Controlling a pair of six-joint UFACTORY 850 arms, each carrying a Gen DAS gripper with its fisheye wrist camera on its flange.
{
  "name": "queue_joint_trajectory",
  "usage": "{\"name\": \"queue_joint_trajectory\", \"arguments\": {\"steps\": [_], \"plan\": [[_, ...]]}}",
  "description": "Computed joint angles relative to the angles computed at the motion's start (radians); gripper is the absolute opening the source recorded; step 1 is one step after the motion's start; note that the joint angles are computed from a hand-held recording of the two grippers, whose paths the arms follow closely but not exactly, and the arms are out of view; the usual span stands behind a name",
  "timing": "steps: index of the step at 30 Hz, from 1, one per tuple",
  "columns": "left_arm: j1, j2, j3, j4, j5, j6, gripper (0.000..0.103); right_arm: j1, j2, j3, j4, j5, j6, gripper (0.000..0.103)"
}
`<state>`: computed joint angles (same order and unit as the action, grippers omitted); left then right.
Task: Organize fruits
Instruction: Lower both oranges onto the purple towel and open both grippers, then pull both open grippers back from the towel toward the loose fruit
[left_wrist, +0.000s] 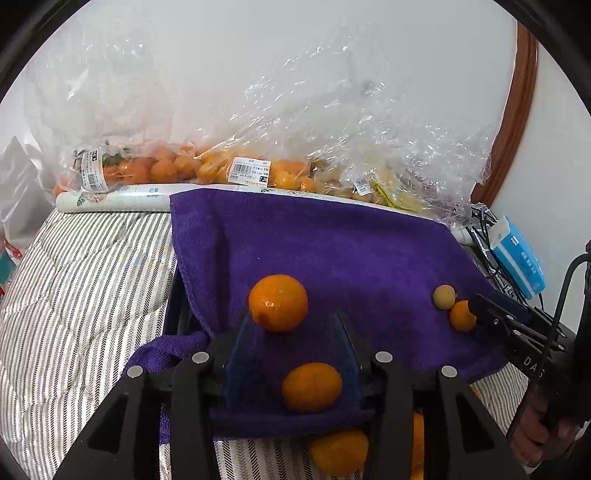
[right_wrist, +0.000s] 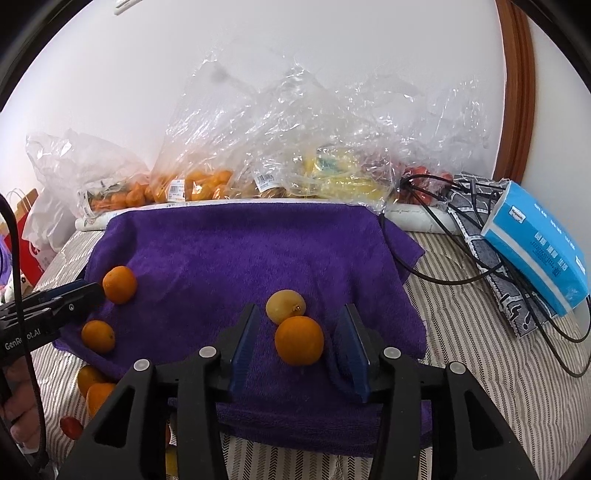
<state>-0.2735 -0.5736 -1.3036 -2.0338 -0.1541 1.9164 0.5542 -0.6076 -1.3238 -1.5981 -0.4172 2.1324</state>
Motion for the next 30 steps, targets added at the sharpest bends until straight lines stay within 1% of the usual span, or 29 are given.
{"name": "queue_joint_trajectory", "arguments": {"steps": [4,7,12,13,15,17,18,20,22,24,26,28,29,30], "plan": [[0.000,0.001,0.001,-0.020,0.001,0.018,0.043,0.004,0.001,0.004,-0.019,-0.015,0.021,0.047],[-0.002,0.005,0.005,-0.064,0.002,0.061,0.043,0.007,0.003,0.007,-0.036,-0.026,0.041,0.047],[-0.006,0.010,0.011,-0.190,0.011,0.191,0.043,0.010,0.010,0.015,-0.066,-0.039,0.085,0.048],[-0.008,0.010,0.013,-0.241,0.015,0.243,0.043,0.011,0.010,0.015,-0.067,-0.043,0.086,0.048],[-0.011,0.010,0.012,-0.289,0.025,0.293,0.043,0.013,0.012,0.014,-0.059,-0.050,0.078,0.048],[-0.013,0.010,0.012,-0.289,0.026,0.294,0.043,0.009,0.020,0.016,-0.062,-0.018,0.074,0.053],[-0.014,0.009,0.011,-0.295,0.027,0.299,0.043,0.007,0.025,0.019,-0.075,0.000,0.083,0.054],[-0.015,0.010,0.011,-0.306,0.028,0.310,0.043,0.008,0.031,0.020,-0.076,0.007,0.088,0.058],[-0.014,0.011,0.013,-0.288,0.022,0.291,0.043,0.009,0.035,0.011,-0.014,0.021,0.039,0.063],[-0.013,0.013,0.013,-0.282,0.020,0.287,0.043,0.012,0.044,0.009,0.034,0.040,-0.004,0.064],[-0.010,0.022,0.021,-0.263,0.007,0.264,0.043,0.025,0.055,0.010,0.090,0.014,-0.047,0.073],[-0.007,0.031,0.029,-0.229,-0.009,0.226,0.043,0.047,0.065,0.010,0.166,-0.045,-0.106,0.077],[-0.005,0.035,0.031,-0.208,-0.014,0.205,0.043,0.057,0.070,0.012,0.182,-0.072,-0.114,0.081],[-0.003,0.039,0.034,-0.184,-0.020,0.181,0.043,0.066,0.077,0.020,0.179,-0.094,-0.106,0.082]]}}
